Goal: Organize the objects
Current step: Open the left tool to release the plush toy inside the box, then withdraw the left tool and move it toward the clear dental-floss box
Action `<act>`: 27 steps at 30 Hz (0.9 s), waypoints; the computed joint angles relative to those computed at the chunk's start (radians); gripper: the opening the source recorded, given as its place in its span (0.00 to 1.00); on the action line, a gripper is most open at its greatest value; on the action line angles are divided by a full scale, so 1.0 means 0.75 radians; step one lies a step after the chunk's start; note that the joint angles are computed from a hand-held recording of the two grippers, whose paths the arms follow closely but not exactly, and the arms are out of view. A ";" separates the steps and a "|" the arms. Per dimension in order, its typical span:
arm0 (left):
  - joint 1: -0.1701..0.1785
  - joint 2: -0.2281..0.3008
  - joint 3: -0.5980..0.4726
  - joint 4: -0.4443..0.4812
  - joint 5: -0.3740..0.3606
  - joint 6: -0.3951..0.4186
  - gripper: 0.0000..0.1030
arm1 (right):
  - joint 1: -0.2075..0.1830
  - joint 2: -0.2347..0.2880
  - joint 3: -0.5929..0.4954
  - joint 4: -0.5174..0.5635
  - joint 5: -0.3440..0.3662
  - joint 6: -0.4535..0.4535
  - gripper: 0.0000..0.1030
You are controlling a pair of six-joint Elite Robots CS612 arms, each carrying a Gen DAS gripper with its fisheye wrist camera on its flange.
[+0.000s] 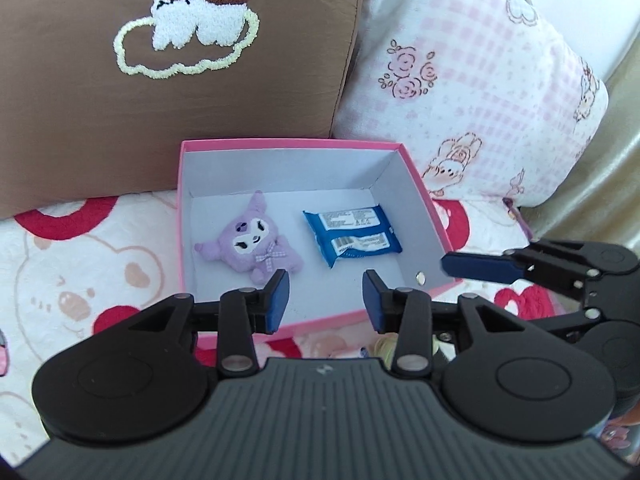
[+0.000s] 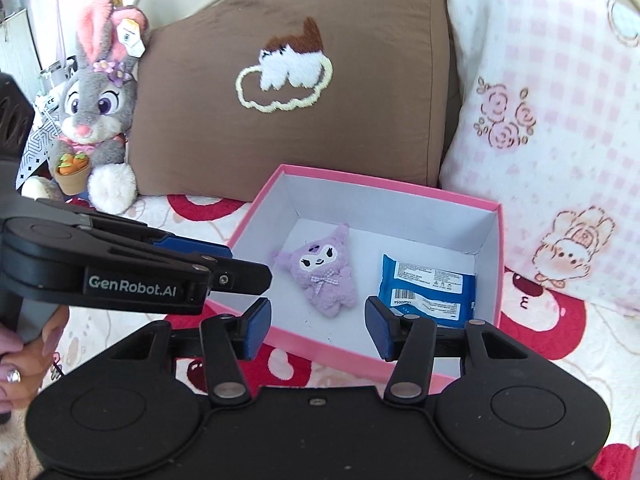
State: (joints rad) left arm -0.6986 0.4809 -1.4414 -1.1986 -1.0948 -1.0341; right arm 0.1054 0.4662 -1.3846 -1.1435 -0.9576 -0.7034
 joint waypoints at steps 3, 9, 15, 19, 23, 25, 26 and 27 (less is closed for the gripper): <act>-0.009 -0.015 -0.007 0.051 -0.014 0.000 0.40 | -0.010 0.012 -0.041 0.020 0.020 -0.015 0.61; -0.028 -0.043 -0.012 0.117 -0.020 0.025 0.54 | -0.027 0.025 -0.116 0.016 0.034 -0.108 0.73; -0.038 -0.043 -0.045 0.113 -0.063 0.029 0.60 | -0.046 0.035 -0.166 0.018 0.041 -0.148 0.80; -0.056 -0.044 -0.064 0.135 -0.050 0.003 0.61 | -0.074 0.047 -0.194 0.029 0.127 -0.194 0.89; -0.073 -0.047 -0.080 0.152 -0.035 -0.004 0.71 | -0.090 0.062 -0.218 -0.021 0.139 -0.143 0.92; -0.082 -0.045 -0.090 0.152 -0.029 0.000 0.75 | -0.098 0.075 -0.233 -0.055 0.144 -0.109 0.93; -0.086 -0.045 -0.093 0.154 -0.028 -0.002 0.78 | -0.103 0.080 -0.239 -0.065 0.150 -0.100 0.93; -0.090 -0.046 -0.095 0.160 -0.025 -0.006 0.79 | -0.110 0.084 -0.243 -0.070 0.168 -0.091 0.93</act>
